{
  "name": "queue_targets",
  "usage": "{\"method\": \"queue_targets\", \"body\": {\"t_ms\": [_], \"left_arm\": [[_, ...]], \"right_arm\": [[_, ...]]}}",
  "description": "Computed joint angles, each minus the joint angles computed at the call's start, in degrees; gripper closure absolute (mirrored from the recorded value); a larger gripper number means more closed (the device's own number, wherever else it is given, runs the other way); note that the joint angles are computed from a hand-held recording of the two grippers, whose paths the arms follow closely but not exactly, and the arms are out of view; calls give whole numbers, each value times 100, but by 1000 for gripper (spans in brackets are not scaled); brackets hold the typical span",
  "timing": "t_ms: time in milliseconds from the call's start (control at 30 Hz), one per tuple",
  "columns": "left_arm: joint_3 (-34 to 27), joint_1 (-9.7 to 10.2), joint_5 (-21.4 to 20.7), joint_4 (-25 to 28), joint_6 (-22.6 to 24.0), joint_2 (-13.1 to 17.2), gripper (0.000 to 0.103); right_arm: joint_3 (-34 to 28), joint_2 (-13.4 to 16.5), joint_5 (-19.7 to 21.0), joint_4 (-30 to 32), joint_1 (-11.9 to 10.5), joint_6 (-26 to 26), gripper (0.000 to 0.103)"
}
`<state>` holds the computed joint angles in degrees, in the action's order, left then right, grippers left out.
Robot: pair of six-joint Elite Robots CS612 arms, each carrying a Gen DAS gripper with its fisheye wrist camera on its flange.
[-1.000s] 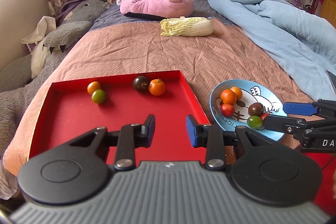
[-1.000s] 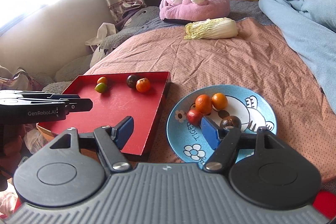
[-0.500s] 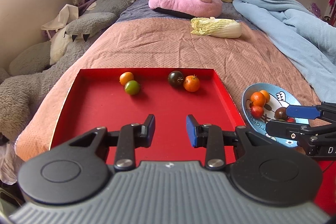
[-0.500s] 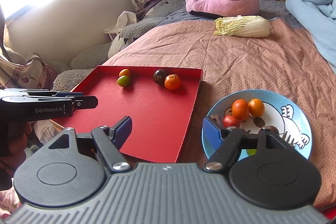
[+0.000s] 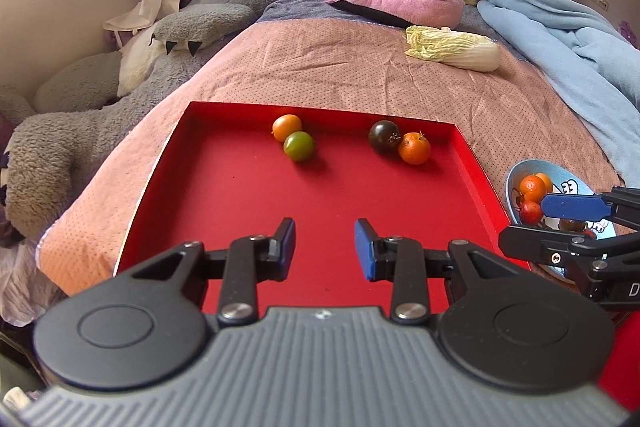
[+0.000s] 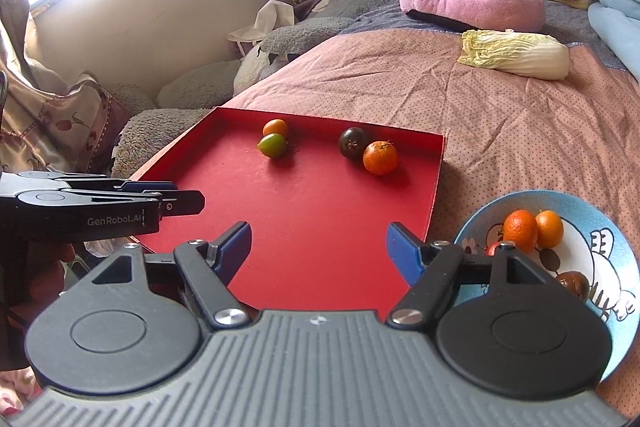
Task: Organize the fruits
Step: 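Move both open grippers back over the red tray, then grasp the stemmed tangerine with the right gripper while the left grasps the green tomato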
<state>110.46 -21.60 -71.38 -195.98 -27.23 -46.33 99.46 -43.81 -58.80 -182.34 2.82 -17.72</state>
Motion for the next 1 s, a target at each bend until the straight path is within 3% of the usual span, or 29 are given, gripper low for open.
{"method": "queue_targets", "body": {"t_ms": [300,733,1000], "left_arm": [[-71,102,-97,17,-109,71,67],[-254,263,-333,155,-170,165,67],[-389,364,-462,262,-178,244,67]], "right_arm": [[-412,225,-59,169,114,-25,24],[-1612,903,-683,782,331,-112,26],[-2275,1289,-1011,1292,452,-211,36]]}}
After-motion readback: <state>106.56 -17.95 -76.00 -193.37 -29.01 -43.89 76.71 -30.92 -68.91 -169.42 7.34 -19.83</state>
